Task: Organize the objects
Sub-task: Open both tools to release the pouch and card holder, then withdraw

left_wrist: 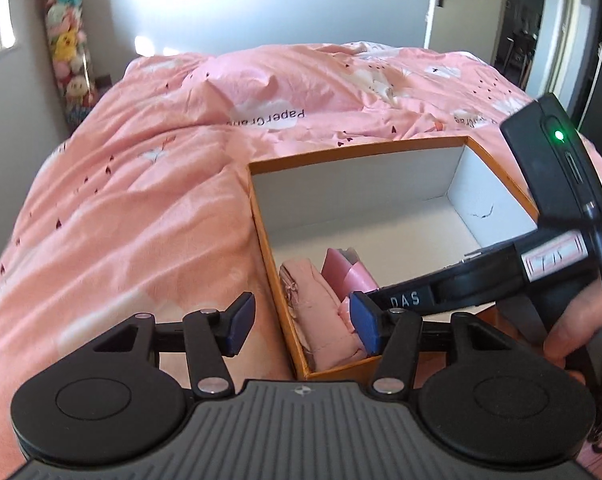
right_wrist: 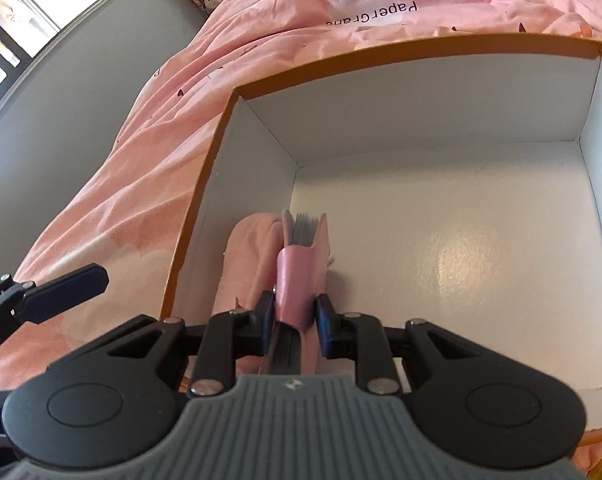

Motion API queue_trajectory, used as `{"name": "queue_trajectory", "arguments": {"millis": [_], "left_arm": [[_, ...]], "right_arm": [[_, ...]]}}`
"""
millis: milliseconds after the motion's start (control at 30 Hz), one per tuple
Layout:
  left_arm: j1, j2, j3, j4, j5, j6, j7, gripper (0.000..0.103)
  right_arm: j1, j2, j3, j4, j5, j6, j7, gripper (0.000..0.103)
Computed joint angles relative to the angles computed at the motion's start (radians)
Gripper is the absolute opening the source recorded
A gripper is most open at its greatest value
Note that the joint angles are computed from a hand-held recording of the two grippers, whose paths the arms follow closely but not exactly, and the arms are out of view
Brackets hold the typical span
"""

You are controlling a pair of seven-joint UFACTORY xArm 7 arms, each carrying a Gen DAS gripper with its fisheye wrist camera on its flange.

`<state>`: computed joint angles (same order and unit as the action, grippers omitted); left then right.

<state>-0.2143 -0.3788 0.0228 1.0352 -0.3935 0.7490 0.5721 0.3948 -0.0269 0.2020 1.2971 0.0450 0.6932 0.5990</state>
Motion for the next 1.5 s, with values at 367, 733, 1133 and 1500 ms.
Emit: {"name": "queue_trajectory", "arguments": {"millis": [367, 733, 1133, 1500], "left_arm": [[0.02, 0.005, 0.008, -0.013, -0.03, 0.042, -0.031, 0.06], [0.024, 0.009, 0.014, -0.021, -0.044, 0.049, -0.048, 0.053], [0.022, 0.009, 0.002, -0.03, -0.032, 0.048, -0.084, 0.033], [0.024, 0.004, -0.016, -0.034, 0.012, 0.048, -0.117, 0.025]], "right_arm": [[0.023, 0.087, 0.002, 0.131, -0.1, 0.174, 0.048, 0.023], [0.023, 0.071, -0.005, 0.129, -0.022, 0.141, -0.011, 0.029], [-0.006, 0.038, -0.009, 0.056, 0.147, 0.055, 0.01, 0.017], [0.0, 0.069, -0.005, 0.062, 0.159, 0.033, 0.07, 0.009]]}}
